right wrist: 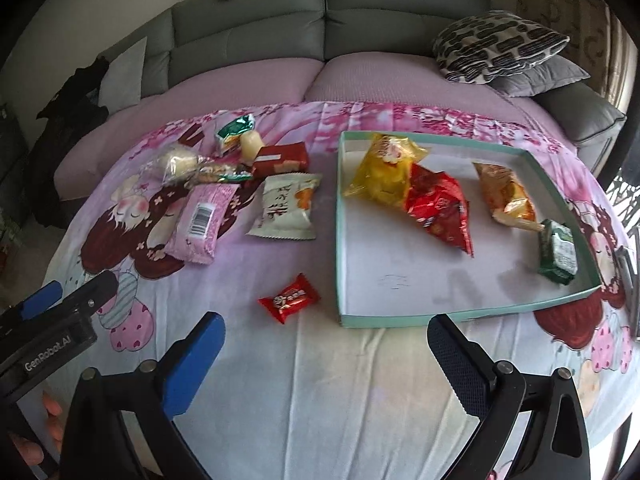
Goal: Organize snacks
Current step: 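Grasp the small red candy with the right tool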
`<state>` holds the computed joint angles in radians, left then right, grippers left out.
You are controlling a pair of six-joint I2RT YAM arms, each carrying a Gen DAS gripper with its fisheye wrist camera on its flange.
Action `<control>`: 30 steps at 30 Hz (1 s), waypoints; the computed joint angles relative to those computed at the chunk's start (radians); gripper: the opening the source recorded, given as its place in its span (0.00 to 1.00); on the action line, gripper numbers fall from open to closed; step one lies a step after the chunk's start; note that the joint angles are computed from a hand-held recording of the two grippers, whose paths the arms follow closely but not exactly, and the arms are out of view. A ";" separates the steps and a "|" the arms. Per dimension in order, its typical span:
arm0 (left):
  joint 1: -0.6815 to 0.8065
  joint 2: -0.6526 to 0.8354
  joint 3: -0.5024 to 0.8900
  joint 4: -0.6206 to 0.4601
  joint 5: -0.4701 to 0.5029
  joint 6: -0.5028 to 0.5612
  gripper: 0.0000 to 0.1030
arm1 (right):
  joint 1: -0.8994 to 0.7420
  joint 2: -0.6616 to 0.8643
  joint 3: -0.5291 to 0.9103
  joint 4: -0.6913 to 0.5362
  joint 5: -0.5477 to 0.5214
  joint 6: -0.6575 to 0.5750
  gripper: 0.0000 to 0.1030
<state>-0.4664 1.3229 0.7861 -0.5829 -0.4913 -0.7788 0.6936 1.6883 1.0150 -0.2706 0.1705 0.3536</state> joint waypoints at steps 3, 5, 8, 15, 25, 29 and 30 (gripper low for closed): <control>0.018 0.005 -0.015 0.018 0.009 0.006 0.94 | 0.007 0.018 0.006 0.011 -0.009 -0.002 0.94; 0.029 0.007 -0.026 0.035 0.016 0.013 0.94 | 0.012 0.034 0.013 0.015 -0.014 -0.001 0.93; 0.043 0.017 -0.035 0.062 0.023 0.025 0.94 | 0.014 0.054 0.016 0.029 -0.028 0.002 0.93; 0.063 0.038 -0.056 0.124 0.048 0.051 0.94 | 0.016 0.088 0.025 0.064 -0.064 0.001 0.75; 0.089 0.084 -0.064 0.185 0.080 0.083 0.94 | 0.007 0.142 0.056 0.074 -0.139 0.005 0.47; 0.092 0.100 -0.068 0.209 0.092 0.090 0.94 | 0.007 0.171 0.076 0.075 -0.138 0.002 0.45; 0.095 0.104 -0.069 0.214 0.097 0.093 0.94 | 0.005 0.178 0.082 0.073 -0.134 0.004 0.42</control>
<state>-0.3712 1.4274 0.7171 -0.3685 -0.3947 -0.6863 0.6990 1.8667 1.0970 -0.1974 0.0365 0.3577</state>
